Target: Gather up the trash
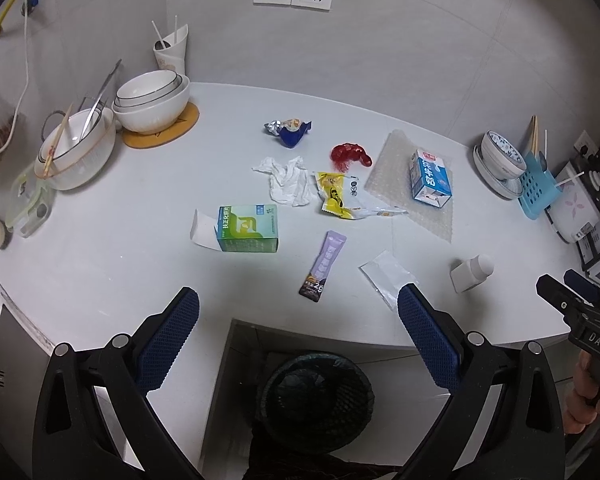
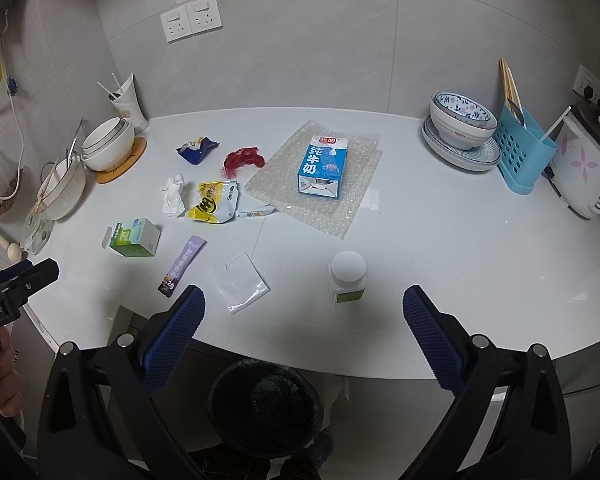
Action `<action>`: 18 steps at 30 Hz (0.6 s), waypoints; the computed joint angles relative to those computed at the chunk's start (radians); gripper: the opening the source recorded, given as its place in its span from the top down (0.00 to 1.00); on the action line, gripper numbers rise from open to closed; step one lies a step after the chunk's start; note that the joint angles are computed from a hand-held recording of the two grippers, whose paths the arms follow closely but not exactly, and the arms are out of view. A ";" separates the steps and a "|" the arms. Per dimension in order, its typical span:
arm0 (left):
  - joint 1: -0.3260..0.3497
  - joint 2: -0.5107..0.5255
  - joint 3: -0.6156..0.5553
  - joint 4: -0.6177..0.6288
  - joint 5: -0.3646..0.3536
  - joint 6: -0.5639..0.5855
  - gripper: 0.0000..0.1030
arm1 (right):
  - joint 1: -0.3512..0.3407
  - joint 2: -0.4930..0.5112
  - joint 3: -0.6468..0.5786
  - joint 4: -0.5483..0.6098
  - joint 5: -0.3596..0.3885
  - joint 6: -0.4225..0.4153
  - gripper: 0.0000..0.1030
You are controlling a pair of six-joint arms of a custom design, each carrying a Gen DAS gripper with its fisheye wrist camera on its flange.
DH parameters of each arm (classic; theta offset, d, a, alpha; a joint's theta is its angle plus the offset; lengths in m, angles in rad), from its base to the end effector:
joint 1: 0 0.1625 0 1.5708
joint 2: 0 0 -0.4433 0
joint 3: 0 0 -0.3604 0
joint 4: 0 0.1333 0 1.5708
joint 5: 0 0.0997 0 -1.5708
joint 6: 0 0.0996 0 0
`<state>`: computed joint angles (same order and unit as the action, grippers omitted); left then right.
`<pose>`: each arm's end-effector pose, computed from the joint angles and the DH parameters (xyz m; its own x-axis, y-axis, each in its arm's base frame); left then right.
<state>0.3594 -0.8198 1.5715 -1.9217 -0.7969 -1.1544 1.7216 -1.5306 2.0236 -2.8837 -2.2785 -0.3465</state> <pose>-0.5182 -0.4115 0.1360 -0.7868 0.0134 -0.6171 0.3520 0.8310 -0.4307 0.1367 -0.4431 0.4561 -0.7389 0.1055 0.6655 -0.3758 0.7553 -0.5370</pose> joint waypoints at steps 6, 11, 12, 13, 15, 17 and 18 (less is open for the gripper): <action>-0.001 0.002 -0.003 0.001 0.001 -0.002 0.06 | 0.000 0.001 -0.002 0.002 0.002 0.001 0.07; 0.006 0.005 -0.010 0.009 -0.002 -0.009 0.06 | -0.001 0.002 -0.003 0.004 0.001 0.004 0.07; 0.009 0.005 -0.010 0.008 -0.003 -0.008 0.06 | -0.002 0.004 -0.004 0.006 0.000 0.006 0.07; 0.011 0.006 -0.010 0.007 -0.003 -0.006 0.06 | -0.004 0.006 -0.006 0.006 0.000 0.006 0.07; 0.018 0.005 -0.008 0.004 -0.001 0.000 0.06 | -0.008 0.013 -0.012 0.007 -0.002 0.006 0.07; 0.029 0.006 -0.008 0.005 0.002 0.002 0.06 | -0.016 0.025 -0.022 0.010 0.000 0.006 0.07; 0.036 0.006 -0.008 0.005 0.003 0.003 0.06 | -0.021 0.031 -0.025 0.010 -0.002 0.006 0.07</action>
<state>0.3956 -0.8139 1.5639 -1.9164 -0.7941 -1.1511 1.7009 -1.5000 1.9987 -2.8735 -2.2800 -0.3405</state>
